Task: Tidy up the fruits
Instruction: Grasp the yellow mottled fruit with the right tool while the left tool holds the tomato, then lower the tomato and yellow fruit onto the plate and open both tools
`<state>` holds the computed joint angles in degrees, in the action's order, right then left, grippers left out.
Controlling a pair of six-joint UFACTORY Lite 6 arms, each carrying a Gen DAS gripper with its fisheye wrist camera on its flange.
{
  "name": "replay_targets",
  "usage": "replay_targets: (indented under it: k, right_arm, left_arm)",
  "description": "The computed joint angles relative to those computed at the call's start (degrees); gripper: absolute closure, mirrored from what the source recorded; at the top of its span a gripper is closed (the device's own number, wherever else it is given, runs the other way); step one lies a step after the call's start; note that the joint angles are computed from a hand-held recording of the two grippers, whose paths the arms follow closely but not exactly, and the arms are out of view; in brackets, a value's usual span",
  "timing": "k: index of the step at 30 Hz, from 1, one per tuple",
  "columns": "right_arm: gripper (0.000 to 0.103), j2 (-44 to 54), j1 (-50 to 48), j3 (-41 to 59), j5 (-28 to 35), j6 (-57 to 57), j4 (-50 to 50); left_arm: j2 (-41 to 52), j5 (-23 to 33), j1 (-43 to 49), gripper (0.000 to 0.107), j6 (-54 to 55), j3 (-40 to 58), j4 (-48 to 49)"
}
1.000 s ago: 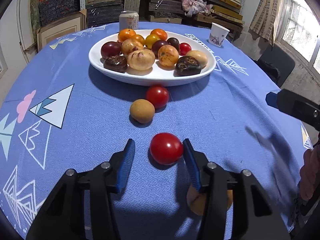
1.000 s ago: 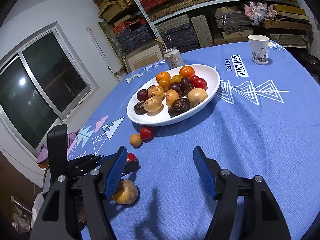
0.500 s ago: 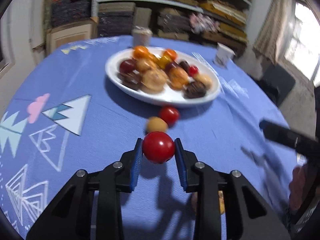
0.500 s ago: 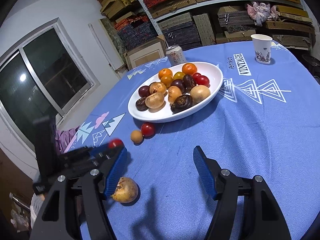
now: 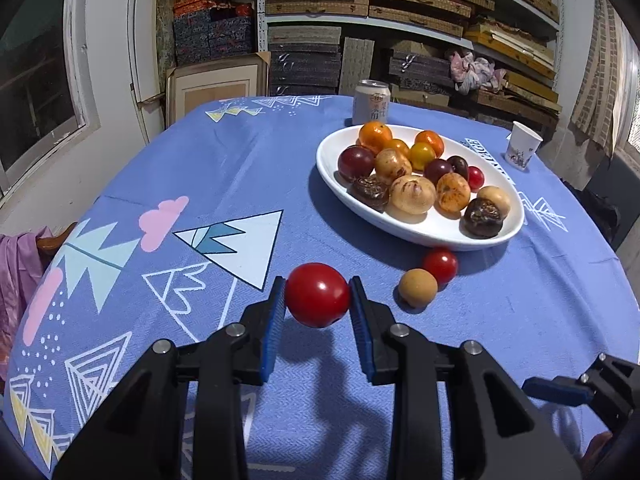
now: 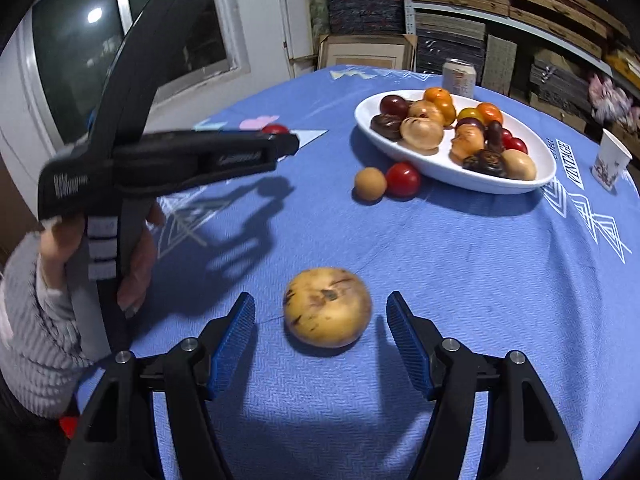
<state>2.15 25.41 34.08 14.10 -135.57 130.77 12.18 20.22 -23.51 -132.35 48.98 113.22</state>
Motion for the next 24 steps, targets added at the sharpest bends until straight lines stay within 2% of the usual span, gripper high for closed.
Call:
replay_targets:
  k: [10,11,14,15,24]
  right_arm:
    - [0.035,1.1,-0.4,0.2,0.5,2.4,-1.1]
    - [0.037,1.2,-0.4,0.2,0.6,2.5,-1.1]
    - [0.053,1.7,-0.7,0.8,0.4,4.9,-3.4]
    - [0.055,1.9,-0.9,1.0,0.4,6.3,-4.8]
    - [0.057,1.4,-2.7,0.8,2.8,11.2,-10.1]
  left_arm:
    - [-0.1,5.8,-2.5,0.076,3.7,-0.5,-4.2]
    - [-0.1,6.0,-2.6,0.076,3.8,-0.6,-4.2]
    - [-0.3,5.9,-2.6,0.076,3.9,-0.6,-4.1]
    - [-0.3,5.8,-2.5,0.076,4.1,-0.6,-4.2]
    - [-1.0,5.9,-2.8,0.076,3.7,-1.0,-3.5]
